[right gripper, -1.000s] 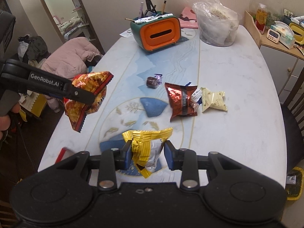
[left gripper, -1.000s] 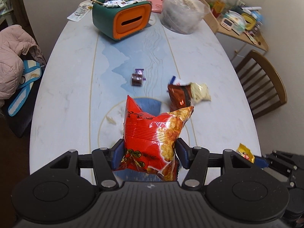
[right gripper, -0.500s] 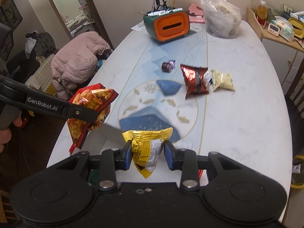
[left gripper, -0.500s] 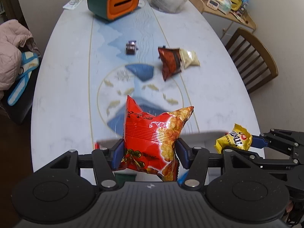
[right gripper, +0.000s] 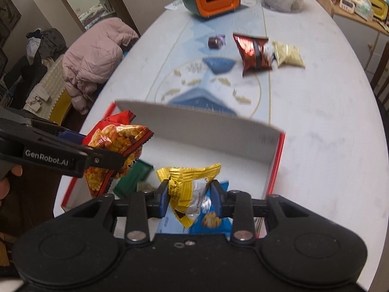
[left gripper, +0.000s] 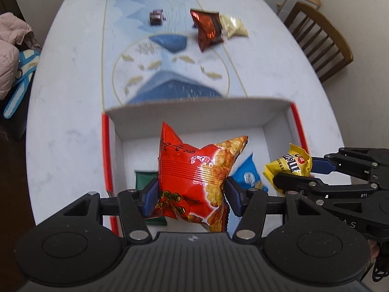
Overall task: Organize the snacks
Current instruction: 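Carry the red chip bag and yellow M&M's packet over the white box with both tools, then open both tools to drop the chip bag and M&M's packet into the box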
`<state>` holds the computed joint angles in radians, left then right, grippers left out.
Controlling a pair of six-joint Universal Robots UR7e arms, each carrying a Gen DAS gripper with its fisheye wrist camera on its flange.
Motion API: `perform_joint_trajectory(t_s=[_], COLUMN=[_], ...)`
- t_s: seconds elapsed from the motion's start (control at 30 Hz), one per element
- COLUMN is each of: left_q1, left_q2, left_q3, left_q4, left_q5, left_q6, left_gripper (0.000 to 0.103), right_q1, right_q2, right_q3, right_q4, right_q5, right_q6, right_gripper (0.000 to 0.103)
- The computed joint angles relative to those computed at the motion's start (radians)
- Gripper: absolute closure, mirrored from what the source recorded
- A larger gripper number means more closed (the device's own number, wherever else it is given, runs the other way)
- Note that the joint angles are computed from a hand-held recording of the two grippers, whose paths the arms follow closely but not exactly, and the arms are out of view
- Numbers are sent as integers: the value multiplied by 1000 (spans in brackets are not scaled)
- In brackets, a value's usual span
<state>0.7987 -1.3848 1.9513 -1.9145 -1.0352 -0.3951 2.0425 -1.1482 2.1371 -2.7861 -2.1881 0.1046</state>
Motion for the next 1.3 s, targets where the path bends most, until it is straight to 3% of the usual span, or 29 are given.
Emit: perform_joint_trajectory(t_s=[0.33, 0.9, 1.3], left_q1=[4, 22, 16], left_q2=[18, 28, -44], left_q3=[63, 116, 169], left_q4=[0, -38, -93], left_q5=[-11, -13, -47], left_q6=[-10, 8, 25], left_gripper=[46, 42, 40], right_q1=[-36, -42, -34], right_q2=[18, 19, -6], right_q3=[52, 96, 128], right_q4=[11, -46, -118], right_q5=[26, 48, 64], right_q6=[79, 103, 121], right_gripper=[69, 69, 68])
